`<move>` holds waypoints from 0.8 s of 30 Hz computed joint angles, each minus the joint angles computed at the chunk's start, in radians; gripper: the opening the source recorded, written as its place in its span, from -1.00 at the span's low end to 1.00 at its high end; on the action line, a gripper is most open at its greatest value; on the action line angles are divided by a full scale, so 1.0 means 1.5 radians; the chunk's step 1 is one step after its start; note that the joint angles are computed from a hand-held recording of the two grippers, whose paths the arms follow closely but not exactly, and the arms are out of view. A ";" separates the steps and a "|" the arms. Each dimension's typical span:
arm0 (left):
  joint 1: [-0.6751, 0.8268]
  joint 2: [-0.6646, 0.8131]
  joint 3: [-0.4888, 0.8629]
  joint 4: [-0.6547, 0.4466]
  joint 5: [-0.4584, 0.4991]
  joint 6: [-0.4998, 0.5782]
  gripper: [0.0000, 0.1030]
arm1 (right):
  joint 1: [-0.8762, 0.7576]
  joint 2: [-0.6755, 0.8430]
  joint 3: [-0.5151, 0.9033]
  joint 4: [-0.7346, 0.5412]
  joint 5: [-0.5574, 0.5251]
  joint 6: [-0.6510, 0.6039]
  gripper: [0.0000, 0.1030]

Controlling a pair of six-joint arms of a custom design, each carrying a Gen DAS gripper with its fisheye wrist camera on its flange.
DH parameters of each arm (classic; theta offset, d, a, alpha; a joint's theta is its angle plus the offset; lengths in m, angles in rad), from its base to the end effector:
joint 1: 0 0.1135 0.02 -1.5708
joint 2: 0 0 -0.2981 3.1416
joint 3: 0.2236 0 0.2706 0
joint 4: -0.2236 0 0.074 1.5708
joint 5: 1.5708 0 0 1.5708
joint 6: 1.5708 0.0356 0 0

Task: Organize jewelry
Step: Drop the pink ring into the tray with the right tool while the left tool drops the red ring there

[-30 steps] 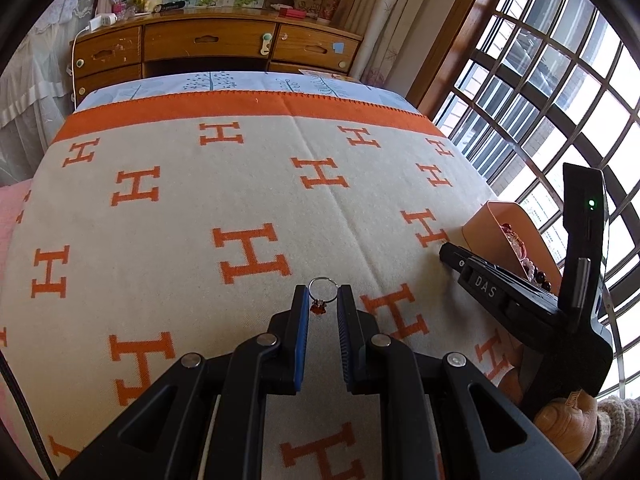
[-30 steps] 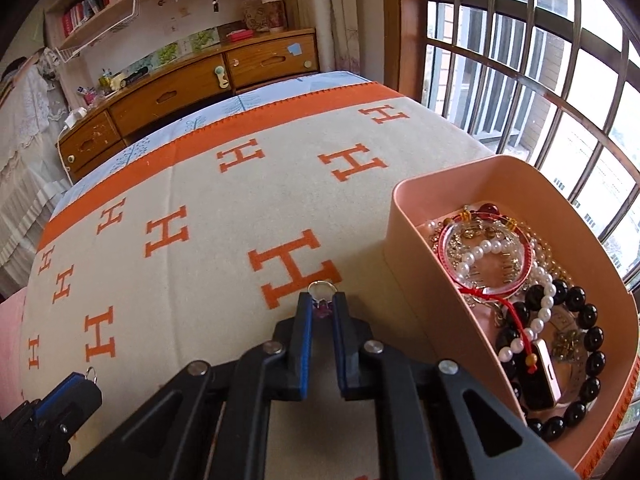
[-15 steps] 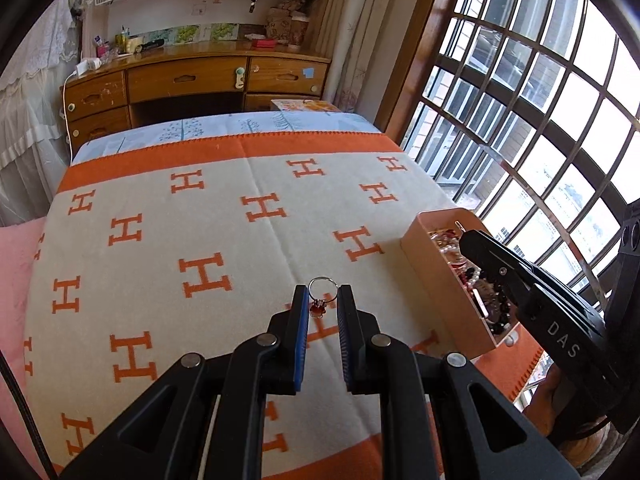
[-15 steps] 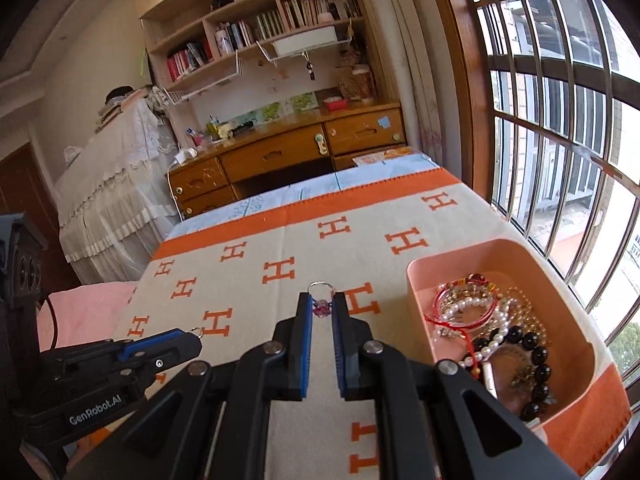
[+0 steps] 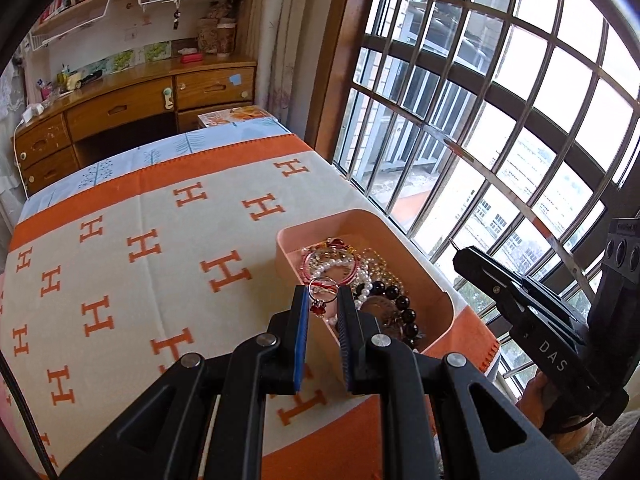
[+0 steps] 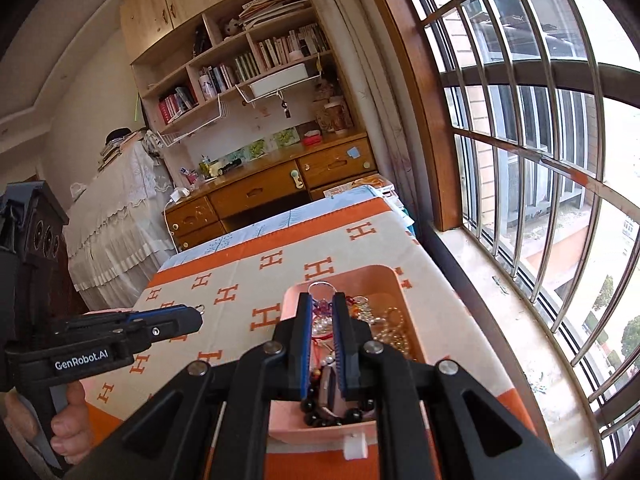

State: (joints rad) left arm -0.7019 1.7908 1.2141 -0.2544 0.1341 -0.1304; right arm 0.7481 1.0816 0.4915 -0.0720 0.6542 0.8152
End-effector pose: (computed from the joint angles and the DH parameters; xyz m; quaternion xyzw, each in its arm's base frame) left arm 0.3120 -0.2701 0.2301 0.2855 0.8857 -0.2029 0.3046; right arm 0.1710 0.1291 0.2168 0.1695 0.8457 0.0879 0.4984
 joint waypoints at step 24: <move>-0.052 0.103 0.089 -0.063 -0.058 -0.012 -0.54 | -0.087 0.040 -0.068 0.127 -0.199 -0.094 -0.50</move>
State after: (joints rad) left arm -0.7793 1.9451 1.3469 -0.3496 0.0472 -0.1477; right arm 0.6175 1.1418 0.3895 0.1185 0.3550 0.6745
